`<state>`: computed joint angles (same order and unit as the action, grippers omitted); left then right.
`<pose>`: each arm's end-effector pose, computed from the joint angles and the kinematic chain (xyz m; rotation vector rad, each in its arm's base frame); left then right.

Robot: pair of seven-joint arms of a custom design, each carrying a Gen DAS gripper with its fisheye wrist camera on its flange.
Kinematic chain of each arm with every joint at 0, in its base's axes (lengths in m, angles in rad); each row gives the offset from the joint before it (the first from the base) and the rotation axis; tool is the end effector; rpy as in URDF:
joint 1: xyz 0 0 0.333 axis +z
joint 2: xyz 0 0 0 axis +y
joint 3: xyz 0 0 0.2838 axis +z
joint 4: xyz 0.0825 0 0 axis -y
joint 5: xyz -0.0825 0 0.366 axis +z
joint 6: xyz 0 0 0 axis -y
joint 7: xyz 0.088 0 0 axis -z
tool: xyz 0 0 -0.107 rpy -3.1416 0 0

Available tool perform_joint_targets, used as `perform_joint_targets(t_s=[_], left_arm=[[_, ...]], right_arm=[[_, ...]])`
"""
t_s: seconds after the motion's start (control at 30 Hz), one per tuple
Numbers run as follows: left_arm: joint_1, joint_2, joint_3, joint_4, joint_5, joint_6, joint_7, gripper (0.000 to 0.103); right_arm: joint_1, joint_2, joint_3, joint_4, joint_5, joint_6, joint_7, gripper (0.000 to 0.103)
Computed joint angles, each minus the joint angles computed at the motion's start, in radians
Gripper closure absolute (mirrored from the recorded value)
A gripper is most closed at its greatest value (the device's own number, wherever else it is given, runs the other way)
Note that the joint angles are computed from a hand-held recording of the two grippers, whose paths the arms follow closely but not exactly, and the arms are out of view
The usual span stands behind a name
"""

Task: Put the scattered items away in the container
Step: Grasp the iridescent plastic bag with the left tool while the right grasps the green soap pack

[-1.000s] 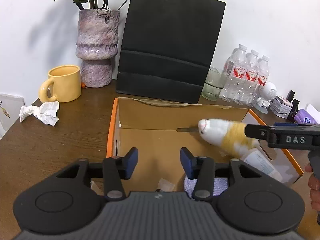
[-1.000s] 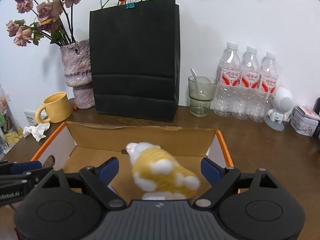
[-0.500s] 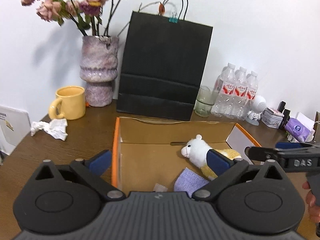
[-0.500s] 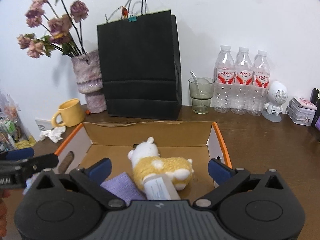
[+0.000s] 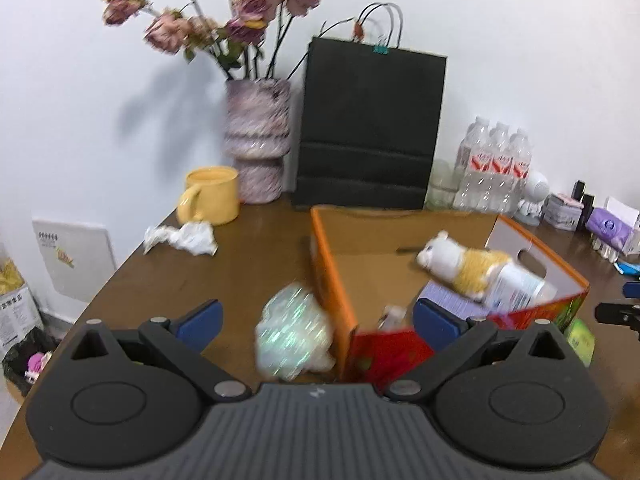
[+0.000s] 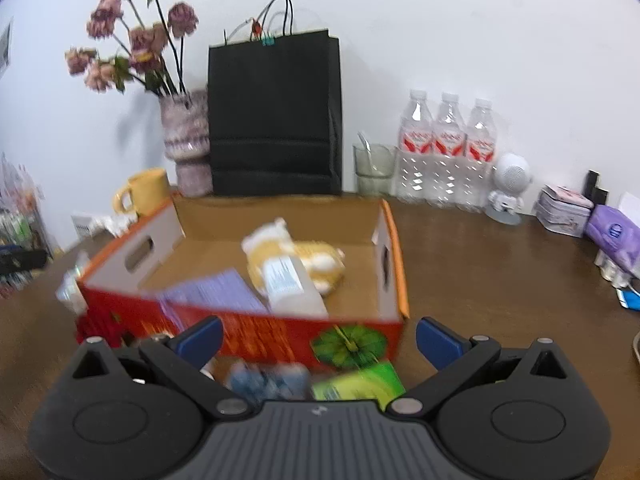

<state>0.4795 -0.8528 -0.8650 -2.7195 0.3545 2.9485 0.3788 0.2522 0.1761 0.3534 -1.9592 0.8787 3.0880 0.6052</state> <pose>0.3670 -0.1810 0.4549 -1.8150 1.2040 -0.7921 0.5395 0.2835 0.4588 -1.9816 0.9487 -0.4973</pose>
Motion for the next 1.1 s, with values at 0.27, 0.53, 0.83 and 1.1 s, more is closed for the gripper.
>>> perform_joint_targets(t_s=[0.27, 0.53, 0.83, 1.1], left_arm=[[0.004, 0.027, 0.022, -0.063, -0.017, 0.025, -0.037, 0.0], [0.135, 0.217, 0.022, -0.013, -0.029, 0.158, 0.018, 0.007], [0.116, 0.39, 0.082, -0.003, -0.126, 0.267, 0.171, 0.055], [0.138, 0.319, 0.017, -0.031, -0.226, 0.276, 0.223, 0.066]], right_arm=[[0.127, 0.06, -0.174, -0.038, -0.359, 0.042, 0.358, 0.0], [0.266, 0.141, -0.347, 0.026, -0.627, 0.03, 0.656, 0.0], [0.0, 0.166, -0.064, 0.048, -0.578, -0.019, 0.604, 0.027], [-0.056, 0.141, -0.009, -0.012, -0.685, 0.039, 0.668, 0.029]])
